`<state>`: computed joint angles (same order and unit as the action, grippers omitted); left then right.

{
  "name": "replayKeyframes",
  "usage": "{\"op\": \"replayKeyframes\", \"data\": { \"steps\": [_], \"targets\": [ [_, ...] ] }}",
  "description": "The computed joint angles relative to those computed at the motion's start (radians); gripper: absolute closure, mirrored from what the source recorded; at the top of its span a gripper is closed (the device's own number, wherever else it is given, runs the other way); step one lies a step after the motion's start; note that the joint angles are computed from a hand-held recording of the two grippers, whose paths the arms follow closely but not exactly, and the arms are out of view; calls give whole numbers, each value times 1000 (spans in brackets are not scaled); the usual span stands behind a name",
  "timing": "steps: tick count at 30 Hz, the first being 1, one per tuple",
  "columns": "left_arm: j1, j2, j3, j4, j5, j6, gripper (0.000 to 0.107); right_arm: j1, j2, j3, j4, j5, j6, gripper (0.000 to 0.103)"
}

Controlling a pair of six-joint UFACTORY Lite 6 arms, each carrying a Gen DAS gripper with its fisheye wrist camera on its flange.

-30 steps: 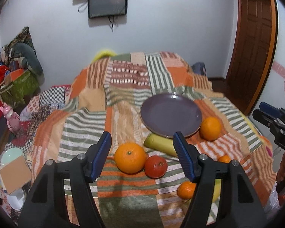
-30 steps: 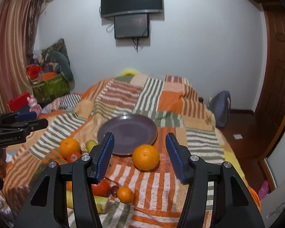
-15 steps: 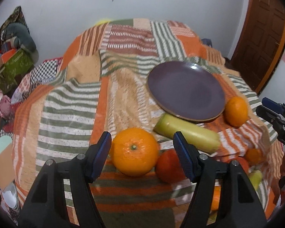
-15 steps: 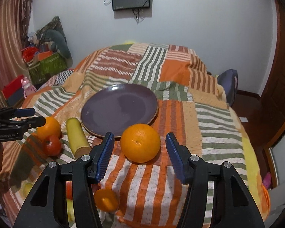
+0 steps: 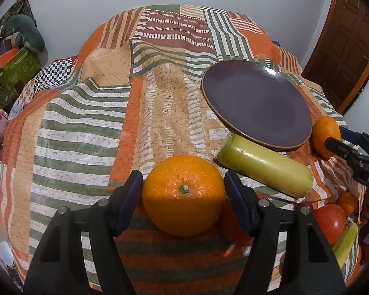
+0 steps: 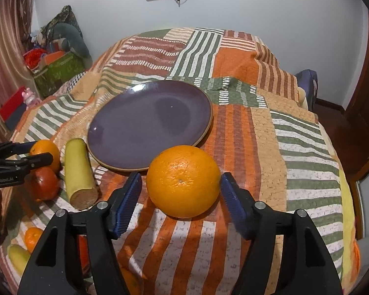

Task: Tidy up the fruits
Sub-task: 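Grasp the large orange with the left tool while the right tool grasps another orange, then carry both oranges onto the purple plate and open both tools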

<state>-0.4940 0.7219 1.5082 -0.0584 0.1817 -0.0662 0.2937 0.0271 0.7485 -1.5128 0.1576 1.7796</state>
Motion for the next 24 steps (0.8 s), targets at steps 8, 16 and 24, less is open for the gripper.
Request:
{"op": "replayKeyframes", "data": {
  "steps": [8, 16, 24],
  "targets": [
    [-1, 11, 11, 21, 0, -13, 39, -7, 80, 55, 58, 20, -61, 37],
    [0, -37, 2, -51, 56, 54, 40, -21, 22, 31, 272, -5, -253, 40],
    [-28, -144, -29, 19, 63, -11, 41, 14, -129, 1, 391, 75, -375, 40]
  ]
}}
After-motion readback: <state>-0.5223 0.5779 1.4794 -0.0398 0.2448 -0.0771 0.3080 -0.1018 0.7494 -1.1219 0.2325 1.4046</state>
